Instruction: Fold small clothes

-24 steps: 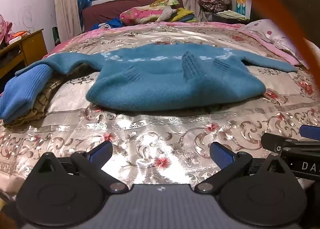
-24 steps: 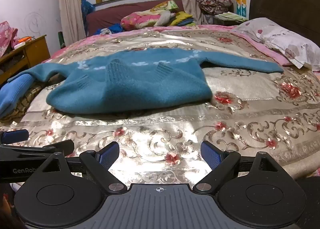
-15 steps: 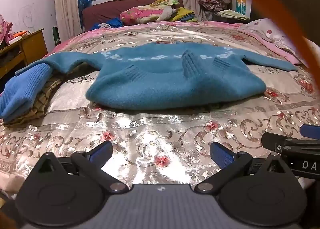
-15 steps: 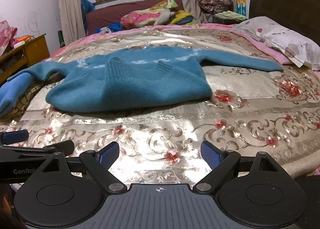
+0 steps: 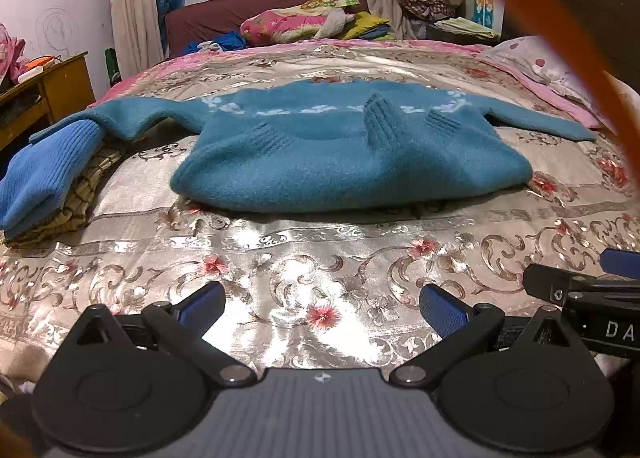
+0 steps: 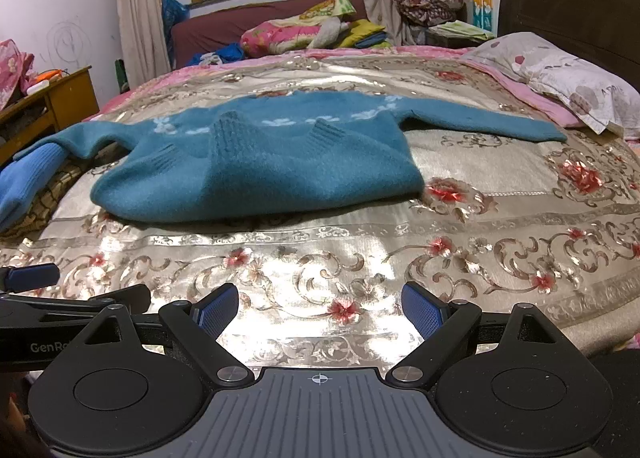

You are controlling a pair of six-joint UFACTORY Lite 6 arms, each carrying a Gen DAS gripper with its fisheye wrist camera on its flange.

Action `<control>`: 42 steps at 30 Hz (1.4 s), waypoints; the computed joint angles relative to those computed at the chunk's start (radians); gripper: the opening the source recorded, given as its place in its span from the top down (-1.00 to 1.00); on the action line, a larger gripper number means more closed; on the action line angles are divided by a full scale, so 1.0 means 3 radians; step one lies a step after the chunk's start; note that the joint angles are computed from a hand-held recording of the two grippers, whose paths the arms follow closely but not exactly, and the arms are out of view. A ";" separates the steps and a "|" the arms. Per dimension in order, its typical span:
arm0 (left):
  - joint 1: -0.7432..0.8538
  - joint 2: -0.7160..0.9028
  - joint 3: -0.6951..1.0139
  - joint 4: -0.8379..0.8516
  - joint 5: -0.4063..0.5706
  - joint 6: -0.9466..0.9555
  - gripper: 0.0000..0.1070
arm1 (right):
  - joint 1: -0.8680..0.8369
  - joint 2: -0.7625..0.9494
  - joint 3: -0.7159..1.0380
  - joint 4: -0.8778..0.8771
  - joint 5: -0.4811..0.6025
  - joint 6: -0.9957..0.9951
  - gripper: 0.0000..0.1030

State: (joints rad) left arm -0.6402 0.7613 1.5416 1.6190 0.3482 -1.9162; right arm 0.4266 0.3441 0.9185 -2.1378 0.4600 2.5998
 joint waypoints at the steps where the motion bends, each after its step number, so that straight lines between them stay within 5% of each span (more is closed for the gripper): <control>1: 0.0001 -0.0003 -0.0004 0.0008 0.0003 -0.0013 -0.93 | -0.0003 -0.0009 0.0030 0.0072 -0.0024 -0.0083 -0.75; 42: -0.0050 -0.0055 -0.0089 0.0179 0.0124 -0.0198 -0.93 | 0.0018 -0.0003 0.0028 0.0158 -0.0020 -0.0161 -0.76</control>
State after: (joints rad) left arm -0.6553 0.7447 1.5150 1.6727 0.3853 -1.9755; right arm 0.4321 0.3431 0.9271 -2.0903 0.4540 2.5514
